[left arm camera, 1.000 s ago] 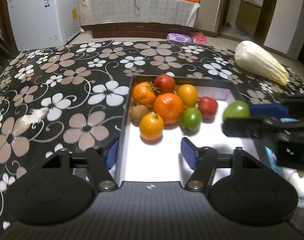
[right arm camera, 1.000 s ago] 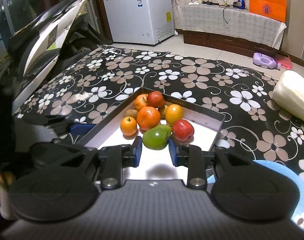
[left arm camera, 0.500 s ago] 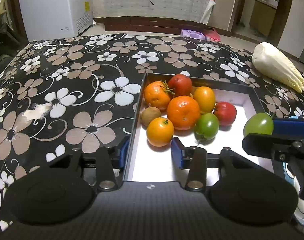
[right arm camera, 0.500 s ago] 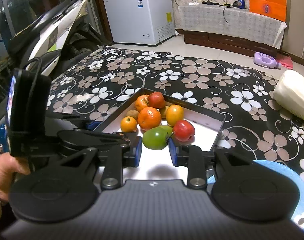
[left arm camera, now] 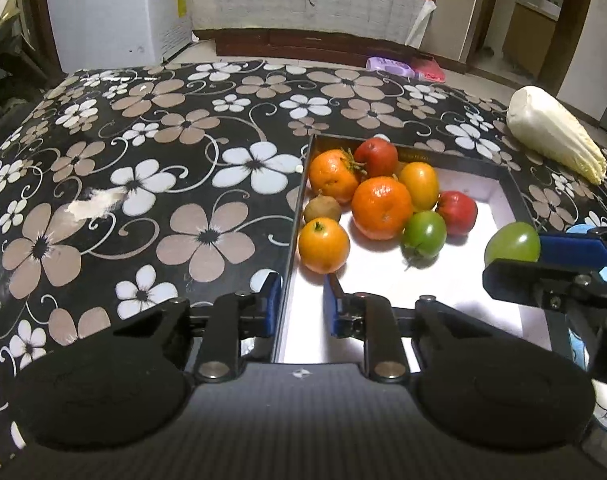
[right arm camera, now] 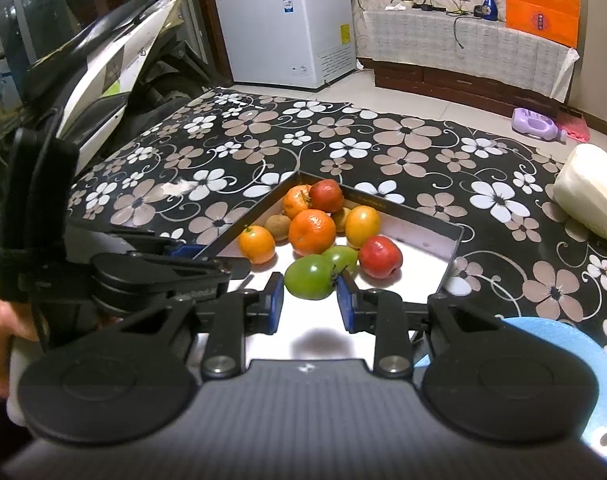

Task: Organize fruits
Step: 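Grasp a second green tomato with the left gripper while the right gripper holds its tomato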

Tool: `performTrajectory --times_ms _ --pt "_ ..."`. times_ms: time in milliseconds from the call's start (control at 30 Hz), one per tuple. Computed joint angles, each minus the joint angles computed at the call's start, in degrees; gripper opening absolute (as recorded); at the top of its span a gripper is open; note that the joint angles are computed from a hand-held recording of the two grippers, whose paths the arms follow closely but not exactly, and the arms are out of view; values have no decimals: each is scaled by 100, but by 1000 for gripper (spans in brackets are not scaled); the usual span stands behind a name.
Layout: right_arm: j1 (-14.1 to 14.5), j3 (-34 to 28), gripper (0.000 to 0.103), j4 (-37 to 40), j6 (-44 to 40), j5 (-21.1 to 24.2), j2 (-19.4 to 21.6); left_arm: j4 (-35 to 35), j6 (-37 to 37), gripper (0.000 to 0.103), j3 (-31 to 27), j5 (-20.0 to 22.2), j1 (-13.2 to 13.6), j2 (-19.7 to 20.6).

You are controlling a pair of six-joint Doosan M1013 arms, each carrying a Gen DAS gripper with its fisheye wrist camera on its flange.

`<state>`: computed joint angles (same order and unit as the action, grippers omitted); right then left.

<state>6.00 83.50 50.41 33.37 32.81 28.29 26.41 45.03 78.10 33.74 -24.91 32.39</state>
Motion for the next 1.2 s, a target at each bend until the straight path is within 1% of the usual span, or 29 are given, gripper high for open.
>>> performTrajectory --times_ms 33,67,100,133,167,267,300,333,400,433,467,500,533,600,700,767,867,967,1200 --pt "3 14 32 8 14 -10 -6 -45 -13 30 23 -73 11 -14" --pt "3 28 32 24 21 -21 -13 -44 -61 35 30 -111 14 -16" --pt "3 45 32 41 23 -30 -26 -44 -81 37 31 -135 13 -15" --pt "3 62 32 62 15 -40 -39 -26 -93 43 30 -165 4 -13" --pt "3 75 32 83 7 -51 -51 53 -140 46 20 -173 -17 -7" --pt "-14 88 32 112 -17 -37 -67 405 -406 48 46 -111 -93 -41" --pt "-18 81 32 97 -5 -29 -64 429 -487 48 96 -164 -98 -90" --pt "-29 74 32 91 4 -13 -62 488 -613 48 181 -276 -103 -162" --pt "-53 68 32 106 5 7 -64 889 -1013 48 372 -545 -132 -311" --pt "-67 63 32 126 -9 25 -65 923 -1006 49 456 -789 -121 -363" --pt "-86 58 32 168 -45 44 -67 804 -851 52 484 -991 -111 -380" --pt "-97 64 32 197 -68 47 -76 722 -751 53 464 -1038 -116 -362" --pt "-109 61 32 218 -77 47 -79 555 -558 54 373 -948 -132 -297" --pt "-129 64 32 253 -54 25 -84 -47 80 54 124 -723 -141 -117" --pt "-139 87 32 197 54 -72 -97 -462 536 54 -131 -537 -149 81" --pt "-150 107 32 154 99 -130 -109 -744 772 54 -223 -503 -137 149" --pt "-167 125 32 72 168 -211 -119 -595 750 54 -276 -521 -163 218" --pt "-202 131 32 92 192 -216 -116 -831 931 54 -361 -492 -131 292" --pt "-239 159 32 340 24 -219 -138 -561 764 54 -524 -498 -159 428"
